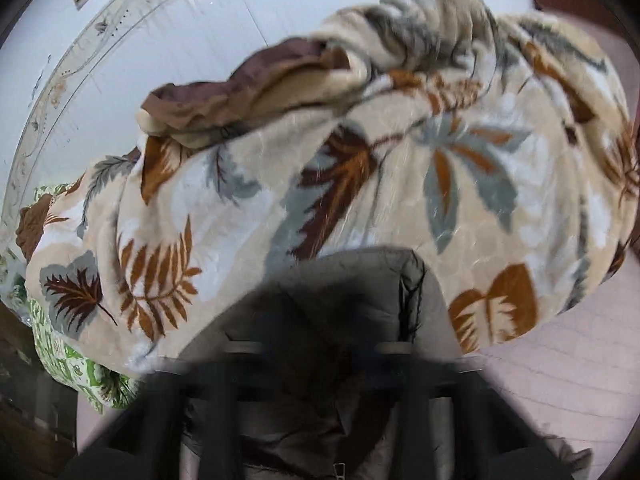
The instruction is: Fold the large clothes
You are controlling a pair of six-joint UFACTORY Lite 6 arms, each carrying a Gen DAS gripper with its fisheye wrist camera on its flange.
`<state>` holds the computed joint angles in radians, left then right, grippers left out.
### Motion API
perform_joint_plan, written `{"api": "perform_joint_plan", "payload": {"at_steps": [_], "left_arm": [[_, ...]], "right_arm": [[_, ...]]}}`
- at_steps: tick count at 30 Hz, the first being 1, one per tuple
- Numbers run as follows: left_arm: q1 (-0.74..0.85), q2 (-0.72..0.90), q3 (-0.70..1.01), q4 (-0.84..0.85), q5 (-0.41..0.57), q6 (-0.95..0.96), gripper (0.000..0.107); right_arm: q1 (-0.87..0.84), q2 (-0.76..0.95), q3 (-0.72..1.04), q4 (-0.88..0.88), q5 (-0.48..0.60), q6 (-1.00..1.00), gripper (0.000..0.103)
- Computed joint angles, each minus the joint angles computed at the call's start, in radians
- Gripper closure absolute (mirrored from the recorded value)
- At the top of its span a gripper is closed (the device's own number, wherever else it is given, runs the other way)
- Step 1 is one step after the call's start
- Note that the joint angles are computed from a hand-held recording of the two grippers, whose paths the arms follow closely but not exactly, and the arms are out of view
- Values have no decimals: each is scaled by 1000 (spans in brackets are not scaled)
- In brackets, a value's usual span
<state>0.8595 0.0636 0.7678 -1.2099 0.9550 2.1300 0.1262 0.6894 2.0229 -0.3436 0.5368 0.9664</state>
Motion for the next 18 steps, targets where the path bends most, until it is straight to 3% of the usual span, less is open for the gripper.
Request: {"api": "perform_joint_plan", "payload": {"at_steps": [4,11,15,18], "left_arm": [[8,5,5,19,9,-22,37],[57,-17,33,62,85,-52,37],[91,4,84,88,133,-98,37],[125,20,125,100,171,-121,37]], "right_arm": [[36,-148,-216,-219,-98,212,101],[129,-504,-500,-362,-83,333,102],[275,-730,-649,-460,14,427,102],[476,-873,-720,-568,171,554,102]]}}
